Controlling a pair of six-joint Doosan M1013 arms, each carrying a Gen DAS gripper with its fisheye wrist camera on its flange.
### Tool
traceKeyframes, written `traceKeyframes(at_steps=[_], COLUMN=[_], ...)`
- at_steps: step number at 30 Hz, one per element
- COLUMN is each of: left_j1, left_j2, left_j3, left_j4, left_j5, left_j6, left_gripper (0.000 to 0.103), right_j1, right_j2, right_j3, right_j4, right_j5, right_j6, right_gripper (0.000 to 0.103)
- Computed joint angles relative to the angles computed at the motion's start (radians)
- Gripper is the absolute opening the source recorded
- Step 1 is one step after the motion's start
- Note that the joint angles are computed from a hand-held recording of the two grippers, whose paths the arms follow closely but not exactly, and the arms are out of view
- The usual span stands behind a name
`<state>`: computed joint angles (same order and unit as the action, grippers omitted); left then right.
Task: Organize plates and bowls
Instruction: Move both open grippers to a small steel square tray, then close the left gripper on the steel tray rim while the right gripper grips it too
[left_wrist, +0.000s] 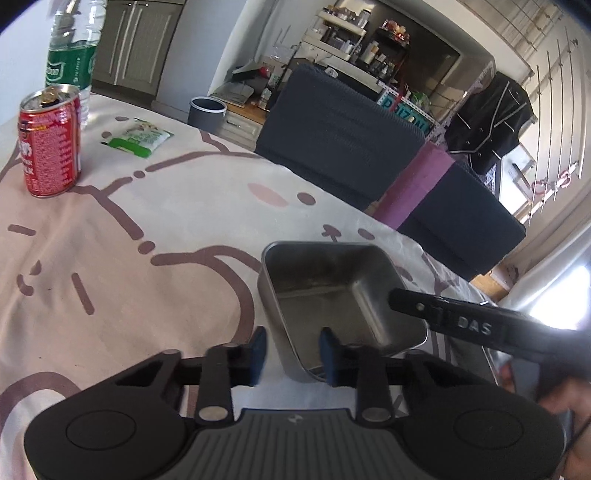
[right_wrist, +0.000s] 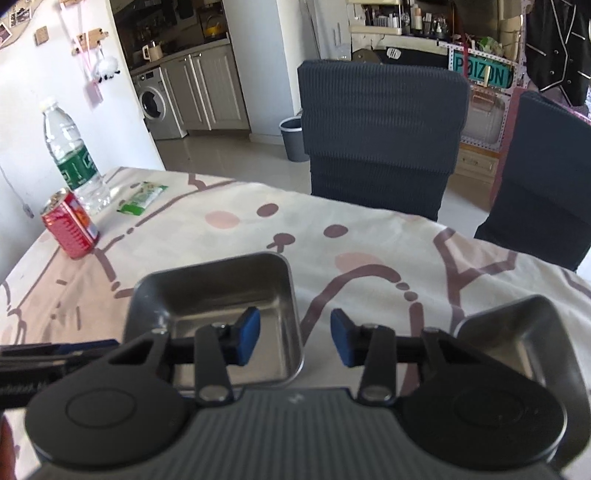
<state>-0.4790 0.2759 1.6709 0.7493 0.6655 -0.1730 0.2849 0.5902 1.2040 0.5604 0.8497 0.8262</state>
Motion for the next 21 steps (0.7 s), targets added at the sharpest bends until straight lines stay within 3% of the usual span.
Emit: traceKeyframes(at_steps=[2, 4, 6, 9, 12, 14, 15, 16, 17, 21], left_j1=[0.001, 0.001, 0.003, 0.003, 0.001, 0.005, 0.008, 0.010, 0.013, 0.020], left_j2=[0.002, 0.004, 0.003, -0.003, -0.014, -0.017, -0.016, -0.015, -0.014, -0.008], left_j3=[0.001, -0.001, 0.002, 0.011, 0.030, 0.037, 0.037, 0.038, 0.039, 0.041], left_j4=[0.001, 0.001, 0.002, 0.028, 0.098, 0.111, 0.103, 0.100, 0.100, 0.101], left_j5=[-0.003, 0.006, 0.002, 0.003, -0.001, -0.009, -0.012, -0.016, -0.022, -0.039], left_j6=[0.003, 0.003, -0.006, -0.047, -0.160, -0.206, -0.214, -0.224, -0.232, -0.253], left_gripper=[0.018, 0.016, 0.015, 0.015, 0.016, 0.023, 0.027, 0.036, 0.042, 0.045], right_j1=[0.008, 0.005, -0.003, 0.001, -0.002, -0.012, -0.018, -0.023, -0.028, -0.019], right_j2=[0.012, 0.015, 0.019, 0.015, 0.008, 0.004, 0.008, 0.015, 0.023, 0.038], right_j3=[-0.011, -0.010, -0.017, -0.013, 0.000, 0.014, 0.009, 0.000, -0.012, -0.038], right_j4=[-0.020, 0.021, 0.062, 0.046, 0.046, 0.103, 0.124, 0.140, 0.159, 0.113], right_j5=[-0.002, -0.006, 0.015, 0.001, -0.042, -0.069, -0.055, -0.031, 0.005, 0.053], right_j6=[0.009, -0.013, -0.006, -0.012, 0.016, 0.011, 0.017, 0.019, 0.008, -0.023], right_gripper=[0.047, 0.027, 0.016, 0.016, 0.021, 0.039, 0.052, 0.058, 0.058, 0.058])
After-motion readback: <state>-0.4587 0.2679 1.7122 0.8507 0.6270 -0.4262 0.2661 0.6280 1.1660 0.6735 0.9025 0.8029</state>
